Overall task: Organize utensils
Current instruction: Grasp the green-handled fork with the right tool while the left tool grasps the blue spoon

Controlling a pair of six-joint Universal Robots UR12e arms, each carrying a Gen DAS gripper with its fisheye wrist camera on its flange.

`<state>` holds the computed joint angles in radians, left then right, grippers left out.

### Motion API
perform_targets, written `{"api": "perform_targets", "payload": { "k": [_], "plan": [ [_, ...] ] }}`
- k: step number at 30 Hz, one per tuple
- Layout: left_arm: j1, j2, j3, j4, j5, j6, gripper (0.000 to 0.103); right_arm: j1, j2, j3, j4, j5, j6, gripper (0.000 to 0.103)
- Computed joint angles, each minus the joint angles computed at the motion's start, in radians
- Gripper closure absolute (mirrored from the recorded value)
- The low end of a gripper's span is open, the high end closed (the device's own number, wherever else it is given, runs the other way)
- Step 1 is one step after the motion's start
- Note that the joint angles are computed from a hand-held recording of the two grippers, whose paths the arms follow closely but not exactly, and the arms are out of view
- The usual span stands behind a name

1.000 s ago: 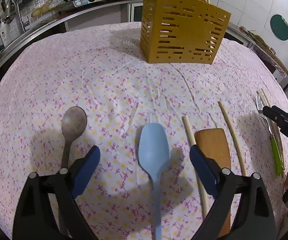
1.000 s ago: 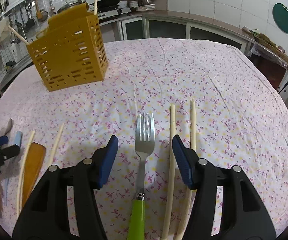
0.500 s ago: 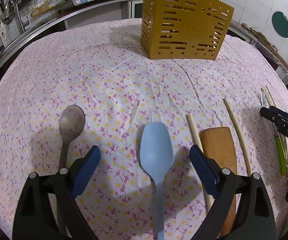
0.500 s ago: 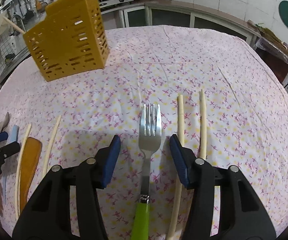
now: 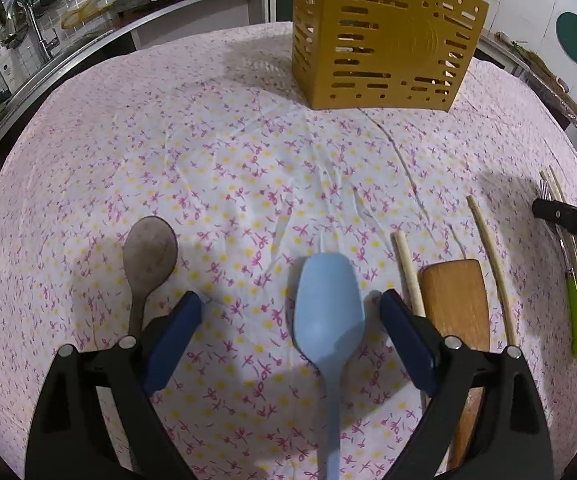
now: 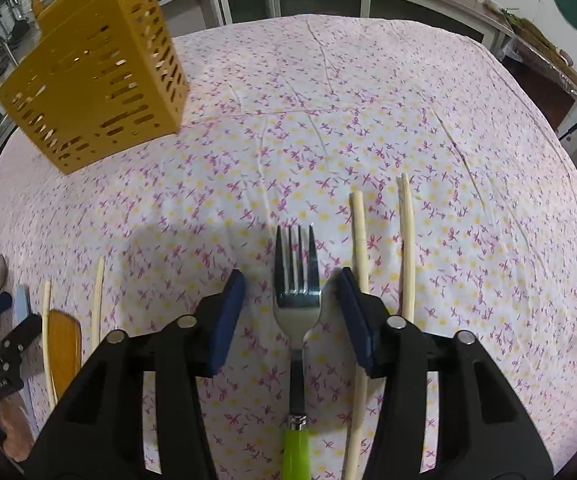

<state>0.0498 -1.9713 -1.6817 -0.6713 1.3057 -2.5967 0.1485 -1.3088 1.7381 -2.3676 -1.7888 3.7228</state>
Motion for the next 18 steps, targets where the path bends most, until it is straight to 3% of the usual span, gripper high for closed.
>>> {"api": "perform_targets", "payload": {
  "k": [8,15,18],
  "plan": [
    [-0.019,-0.017,0.035,-0.039,0.027,-0.001,0.016,-0.008,0.007,-0.006,-0.002,0.001,0.0,0.079],
    [-0.023,-0.007,0.034,-0.055,0.024,0.012,0.035,-0.005,-0.005,0.018,-0.045,0.001,-0.006,0.08],
    [-0.023,-0.002,0.027,-0.055,0.027,0.016,0.038,0.001,-0.017,0.037,-0.074,-0.004,-0.009,0.08]
  ]
}}
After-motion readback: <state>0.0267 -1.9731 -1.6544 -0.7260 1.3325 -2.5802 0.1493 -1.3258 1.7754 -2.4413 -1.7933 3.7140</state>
